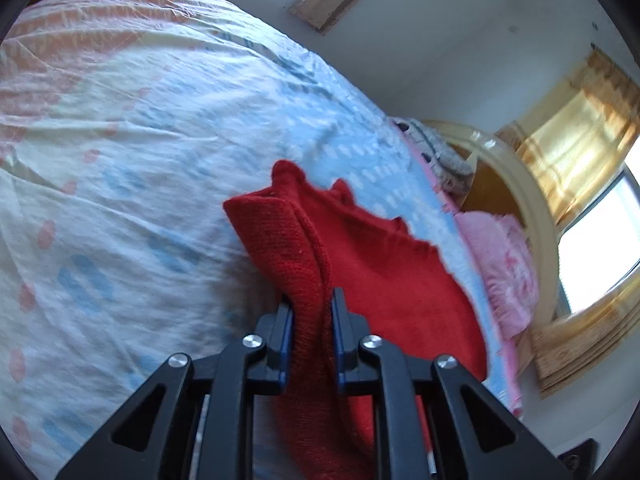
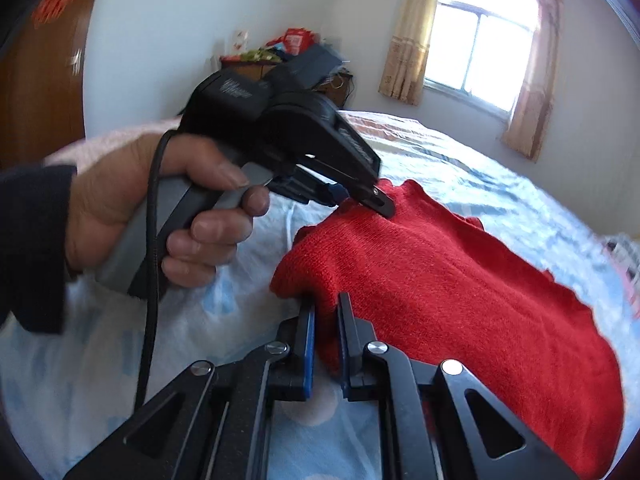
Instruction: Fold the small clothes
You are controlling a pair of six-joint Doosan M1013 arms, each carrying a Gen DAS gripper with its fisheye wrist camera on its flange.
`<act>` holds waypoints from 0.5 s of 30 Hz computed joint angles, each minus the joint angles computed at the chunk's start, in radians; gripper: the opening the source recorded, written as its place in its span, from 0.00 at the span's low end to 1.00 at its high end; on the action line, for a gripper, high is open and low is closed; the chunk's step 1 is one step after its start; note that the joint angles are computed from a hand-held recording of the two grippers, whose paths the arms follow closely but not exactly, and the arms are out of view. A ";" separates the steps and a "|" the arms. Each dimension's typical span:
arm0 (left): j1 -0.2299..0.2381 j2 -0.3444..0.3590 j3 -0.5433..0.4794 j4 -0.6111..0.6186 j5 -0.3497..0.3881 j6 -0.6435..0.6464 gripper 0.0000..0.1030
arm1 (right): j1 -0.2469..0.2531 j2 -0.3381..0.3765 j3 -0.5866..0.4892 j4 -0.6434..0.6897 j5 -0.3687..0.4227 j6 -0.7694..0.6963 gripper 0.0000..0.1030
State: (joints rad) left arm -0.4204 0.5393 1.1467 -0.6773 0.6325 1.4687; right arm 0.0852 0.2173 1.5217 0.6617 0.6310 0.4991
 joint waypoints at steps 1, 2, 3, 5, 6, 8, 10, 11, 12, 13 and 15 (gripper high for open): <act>0.000 -0.002 0.000 -0.027 -0.010 0.013 0.16 | -0.009 0.000 -0.005 0.019 0.014 0.001 0.09; -0.002 -0.004 -0.003 -0.044 -0.017 0.021 0.16 | -0.020 0.000 -0.012 0.045 0.031 -0.002 0.09; -0.004 -0.004 -0.006 -0.052 -0.022 0.024 0.16 | -0.030 -0.001 -0.014 0.070 0.045 -0.011 0.08; -0.013 -0.003 -0.022 -0.064 -0.029 0.035 0.16 | -0.049 -0.003 -0.020 0.115 0.066 -0.028 0.08; -0.020 -0.001 -0.033 -0.046 -0.033 0.029 0.16 | -0.050 -0.003 -0.020 0.121 0.065 -0.026 0.08; -0.031 0.006 -0.059 -0.039 -0.032 0.038 0.16 | -0.071 -0.006 -0.025 0.160 0.085 -0.033 0.08; -0.042 0.018 -0.092 -0.006 -0.023 0.015 0.16 | -0.079 -0.007 -0.025 0.187 0.091 -0.035 0.08; -0.046 0.024 -0.106 0.003 -0.020 0.011 0.16 | -0.087 -0.006 -0.027 0.201 0.095 -0.031 0.08; -0.051 0.030 -0.121 0.019 -0.017 -0.002 0.16 | -0.094 -0.005 -0.027 0.217 0.097 -0.029 0.08; -0.057 0.038 -0.138 0.037 -0.016 -0.023 0.15 | -0.098 -0.009 -0.018 0.231 0.094 -0.033 0.08; -0.064 0.049 -0.158 0.049 -0.018 -0.044 0.15 | -0.114 -0.015 -0.010 0.256 0.094 -0.035 0.08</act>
